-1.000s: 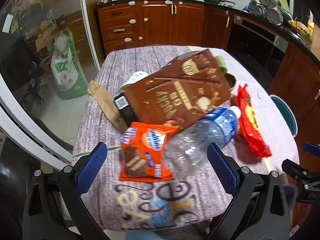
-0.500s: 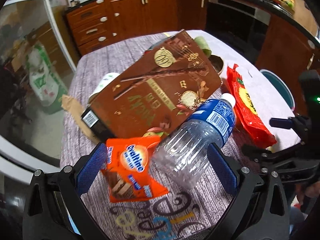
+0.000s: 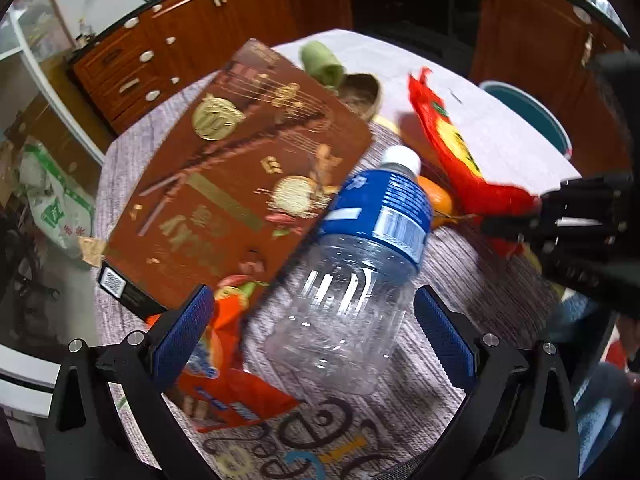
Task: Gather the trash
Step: 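Grasp the water bottle with the left tool while the right tool grasps the red snack bag, then carry bottle and red bag over the teal bin and open both tools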
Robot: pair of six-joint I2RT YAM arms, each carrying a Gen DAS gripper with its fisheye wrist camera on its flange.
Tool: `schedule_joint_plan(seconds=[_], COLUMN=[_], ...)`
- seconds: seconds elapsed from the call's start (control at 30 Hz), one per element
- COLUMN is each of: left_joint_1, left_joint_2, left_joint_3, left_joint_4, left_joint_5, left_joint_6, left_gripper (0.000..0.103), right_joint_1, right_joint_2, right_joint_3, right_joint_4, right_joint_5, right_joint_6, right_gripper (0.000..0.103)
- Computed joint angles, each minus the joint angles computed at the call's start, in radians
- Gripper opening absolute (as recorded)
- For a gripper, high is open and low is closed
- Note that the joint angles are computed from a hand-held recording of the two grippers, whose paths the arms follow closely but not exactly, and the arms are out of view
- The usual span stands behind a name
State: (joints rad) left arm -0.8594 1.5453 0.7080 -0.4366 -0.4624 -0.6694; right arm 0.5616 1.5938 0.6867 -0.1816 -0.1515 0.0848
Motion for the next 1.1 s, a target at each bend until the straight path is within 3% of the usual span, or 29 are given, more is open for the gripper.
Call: schedule_joint_plan(seconds=[0.17, 0.3, 0.33, 0.37, 0.4, 0.83, 1.1], left_joint_1=[-0.029, -0.015, -0.02, -0.039, -0.045, -0.109, -0.138], left_joint_2=[0.062, 0.115, 0.123, 0.136, 0.141, 0.016, -0.031], left_joint_3=[0.024, 0.035, 0.037, 0.05, 0.056, 0.104, 0.183], left_joint_4=[0.022, 0.058, 0.067, 0.066, 0.067, -0.03, -0.066], left_joint_5=[0.019, 0.041, 0.038, 0.024, 0.025, -0.025, -0.077], left_joint_6=[0.017, 0.035, 0.034, 0.025, 0.024, -0.061, -0.037], left_gripper=[0.099, 0.097, 0.087, 0.07, 0.068, 0.063, 0.063], right_joint_1=[-0.083, -0.124, -0.139, -0.155, -0.175, -0.274, -0.383], right_joint_2=[-0.052, -0.071, -0.088, -0.106, -0.112, -0.275, -0.346], right_joint_3=[-0.005, -0.008, -0.021, -0.033, -0.032, -0.04, -0.01], right_joint_4=[-0.068, -0.1, -0.099, -0.099, -0.107, -0.172, -0.244], right_joint_5=[-0.123, -0.13, -0.132, -0.137, -0.147, -0.243, -0.288], right_joint_6=[-0.019, -0.053, -0.06, -0.065, -0.072, -0.1, -0.136], right_gripper=[0.011, 0.011, 0.011, 0.011, 0.01, 0.007, 0.007])
